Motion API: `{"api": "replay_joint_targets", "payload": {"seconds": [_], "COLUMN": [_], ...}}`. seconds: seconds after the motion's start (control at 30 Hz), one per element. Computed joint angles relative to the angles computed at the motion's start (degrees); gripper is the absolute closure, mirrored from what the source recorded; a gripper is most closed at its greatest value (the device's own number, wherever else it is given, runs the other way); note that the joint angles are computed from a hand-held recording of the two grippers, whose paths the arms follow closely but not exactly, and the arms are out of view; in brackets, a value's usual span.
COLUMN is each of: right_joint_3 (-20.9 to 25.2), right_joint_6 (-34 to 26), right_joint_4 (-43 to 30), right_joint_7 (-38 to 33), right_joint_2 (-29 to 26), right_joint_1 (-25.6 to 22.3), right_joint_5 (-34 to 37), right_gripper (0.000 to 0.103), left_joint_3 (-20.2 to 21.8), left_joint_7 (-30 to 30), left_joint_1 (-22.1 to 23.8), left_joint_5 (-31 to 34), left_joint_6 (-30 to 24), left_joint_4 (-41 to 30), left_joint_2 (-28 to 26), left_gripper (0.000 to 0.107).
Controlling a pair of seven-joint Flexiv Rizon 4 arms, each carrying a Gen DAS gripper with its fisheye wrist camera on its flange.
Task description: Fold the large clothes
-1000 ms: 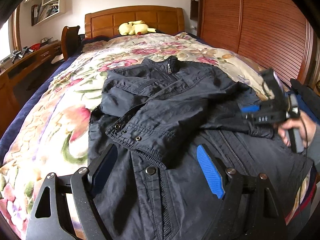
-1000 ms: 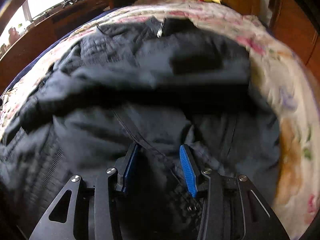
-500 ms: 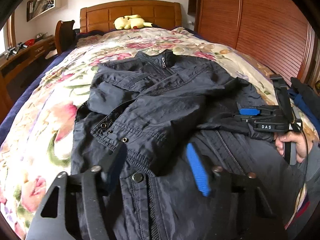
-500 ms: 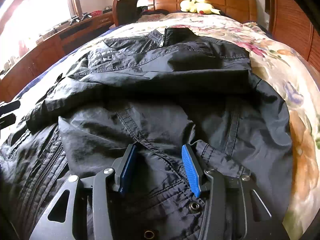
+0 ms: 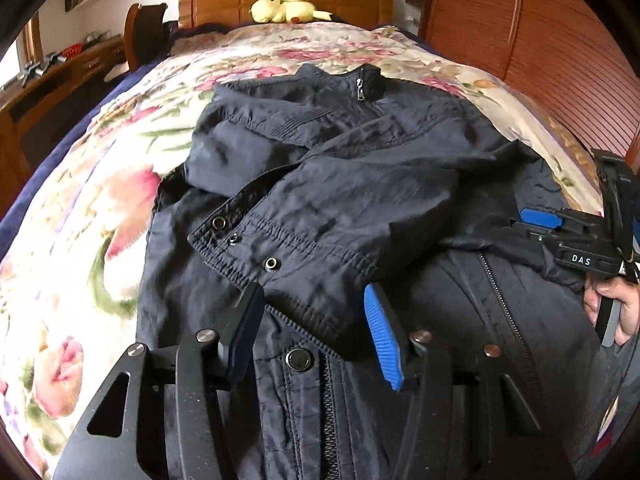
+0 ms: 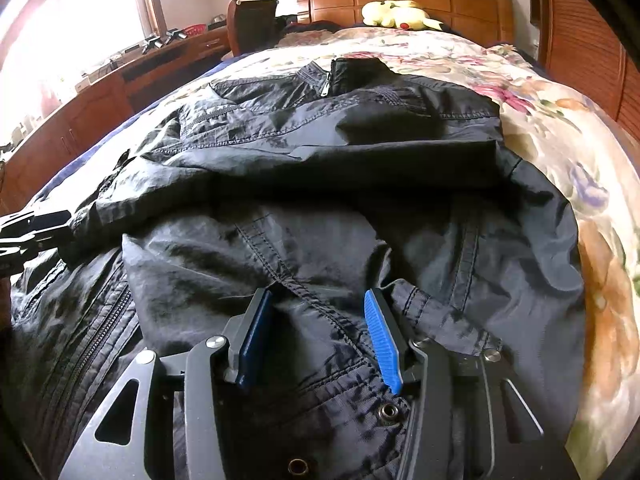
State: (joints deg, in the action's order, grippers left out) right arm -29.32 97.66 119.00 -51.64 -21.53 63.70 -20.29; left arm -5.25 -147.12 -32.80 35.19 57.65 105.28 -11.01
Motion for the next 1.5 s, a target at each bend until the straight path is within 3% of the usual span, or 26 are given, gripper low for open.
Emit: {"api": "replay_joint_targets", "payload": {"seconds": [0.27, 0.33, 0.37, 0.4, 0.47, 0.57, 0.67, 0.9, 0.93, 1.0, 1.07, 1.2, 1.33, 1.5], "right_joint_3": [0.58, 0.52, 0.49, 0.49, 0.61, 0.41, 0.52, 2.1, 2.1, 2.06, 2.11, 2.25, 2.77, 3.25], "right_joint_6": [-0.02, -0.01, 0.03, 0.03, 0.08, 0.06, 0.05, 0.09, 0.09, 0.11, 0.12, 0.11, 0.06, 0.04], "right_joint_4": [-0.07, -0.05, -0.04, -0.04, -0.05, 0.03, 0.0, -0.38, -0.37, -0.38, -0.39, -0.43, -0.58, -0.71], "right_joint_7": [0.02, 0.05, 0.08, 0.08, 0.08, -0.02, -0.05, -0.03, -0.02, 0.02, 0.0, -0.02, -0.07, 0.01], "right_joint_2": [0.11, 0.11, 0.1, 0.1, 0.09, 0.18, 0.19, 0.09, 0.09, 0.06, 0.06, 0.05, 0.03, 0.0], "right_joint_1": [-0.49, -0.44, -0.43, -0.43, -0.51, -0.28, -0.35, -1.67, -1.68, -1.65, -1.7, -1.82, -2.3, -2.71], "right_joint_5": [-0.07, -0.09, -0.08, -0.07, -0.01, -0.05, -0.05, -0.05, -0.06, -0.07, -0.06, -0.07, -0.07, -0.22], "right_gripper": [0.052, 0.052, 0.052, 0.052, 0.052, 0.052, 0.052, 0.051, 0.051, 0.051, 0.051, 0.05, 0.05, 0.05], "left_joint_3": [-0.67, -0.65, -0.62, -0.65, -1.23, 0.34, 0.06, -3.46, -3.75, -4.1, -4.6, -6.26, -8.04, -7.94], "left_joint_7": [3.72, 4.86, 5.44, 6.21, 9.79, 7.49, 4.76, 5.92, 6.49, 5.21, 3.46, 1.02, 0.91, 3.85], "left_joint_1": [0.26, 0.17, 0.11, 0.28, 1.08, -1.65, -2.54, -1.41, -1.24, -1.24, -1.24, -0.34, 1.54, 4.32], "left_joint_5": [-3.08, -4.03, -4.43, -5.02, -7.94, -2.82, 1.15, 0.67, 0.45, 1.51, 3.44, 6.43, 4.98, -1.84], "left_joint_6": [-0.85, -1.09, -1.02, 0.4, 2.93, -0.17, -0.94, -3.0, -3.29, -3.25, -3.66, -7.31, -11.16, -12.36], "left_joint_4": [0.19, 0.0, -0.04, 0.34, 1.04, -1.85, -2.85, -1.51, -1.09, 0.17, 1.75, 4.95, 9.59, 16.82], "left_joint_2": [-1.23, -1.78, -1.92, -1.94, -2.14, -0.83, 1.79, 5.27, 5.55, 6.65, 8.36, 12.49, 16.89, 21.45], "left_gripper": [0.054, 0.059, 0.065, 0.08, 0.096, 0.099, 0.099, 0.099, 0.097, 0.079, 0.071, 0.069, 0.068, 0.068]}}
